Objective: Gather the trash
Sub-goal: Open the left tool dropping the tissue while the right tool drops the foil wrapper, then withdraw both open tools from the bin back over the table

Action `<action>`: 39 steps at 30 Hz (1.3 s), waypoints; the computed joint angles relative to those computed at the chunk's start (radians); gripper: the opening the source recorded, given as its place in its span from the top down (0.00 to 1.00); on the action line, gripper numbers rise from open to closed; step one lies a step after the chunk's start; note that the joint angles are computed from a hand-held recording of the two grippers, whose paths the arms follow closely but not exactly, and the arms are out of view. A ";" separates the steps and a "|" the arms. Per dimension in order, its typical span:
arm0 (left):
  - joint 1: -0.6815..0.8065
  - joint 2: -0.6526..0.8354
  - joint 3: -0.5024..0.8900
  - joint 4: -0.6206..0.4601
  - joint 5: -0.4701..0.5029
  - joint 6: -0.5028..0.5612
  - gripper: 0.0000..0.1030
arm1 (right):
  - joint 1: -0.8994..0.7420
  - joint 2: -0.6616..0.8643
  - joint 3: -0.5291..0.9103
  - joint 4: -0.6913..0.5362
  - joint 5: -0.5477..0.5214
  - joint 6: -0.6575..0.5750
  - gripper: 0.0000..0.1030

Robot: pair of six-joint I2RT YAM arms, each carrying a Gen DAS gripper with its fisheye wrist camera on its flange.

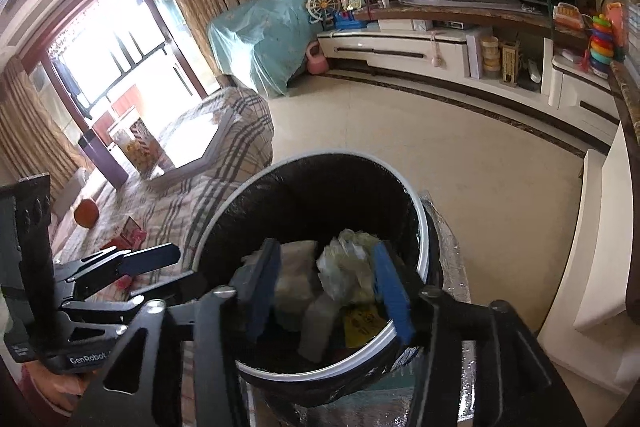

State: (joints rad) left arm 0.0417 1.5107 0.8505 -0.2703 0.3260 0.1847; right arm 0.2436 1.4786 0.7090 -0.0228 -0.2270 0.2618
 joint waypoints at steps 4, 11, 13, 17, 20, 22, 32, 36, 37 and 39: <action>0.066 -0.040 -0.041 -0.004 0.039 0.003 0.30 | 0.009 -0.030 -0.027 0.017 0.000 0.032 0.31; 0.215 -0.141 -0.147 -0.017 0.085 0.056 0.26 | 0.081 -0.070 -0.070 0.028 0.027 0.107 0.17; 0.272 -0.171 -0.176 -0.027 0.108 0.082 0.25 | 0.105 -0.083 -0.077 0.028 0.040 0.123 0.16; 0.409 -0.208 -0.207 -0.066 0.174 0.140 0.23 | 0.172 -0.121 -0.097 0.034 0.085 0.163 0.13; 0.504 -0.215 -0.210 -0.105 0.205 0.199 0.23 | 0.240 -0.137 -0.104 0.040 0.112 0.196 0.13; 0.572 -0.218 -0.203 -0.131 0.232 0.244 0.23 | 0.303 -0.135 -0.095 0.041 0.147 0.210 0.13; 0.904 -0.104 -0.152 -0.175 0.321 0.450 0.23 | 0.545 -0.025 -0.025 0.093 0.271 0.282 0.12; 0.989 -0.023 -0.102 -0.188 0.337 0.491 0.23 | 0.610 0.034 0.015 0.103 0.295 0.309 0.12; 1.005 -0.007 -0.093 -0.187 0.340 0.500 0.23 | 0.617 0.046 0.023 0.105 0.293 0.312 0.12; 1.032 0.021 -0.076 -0.185 0.342 0.514 0.23 | 0.642 0.076 0.041 0.115 0.298 0.326 0.12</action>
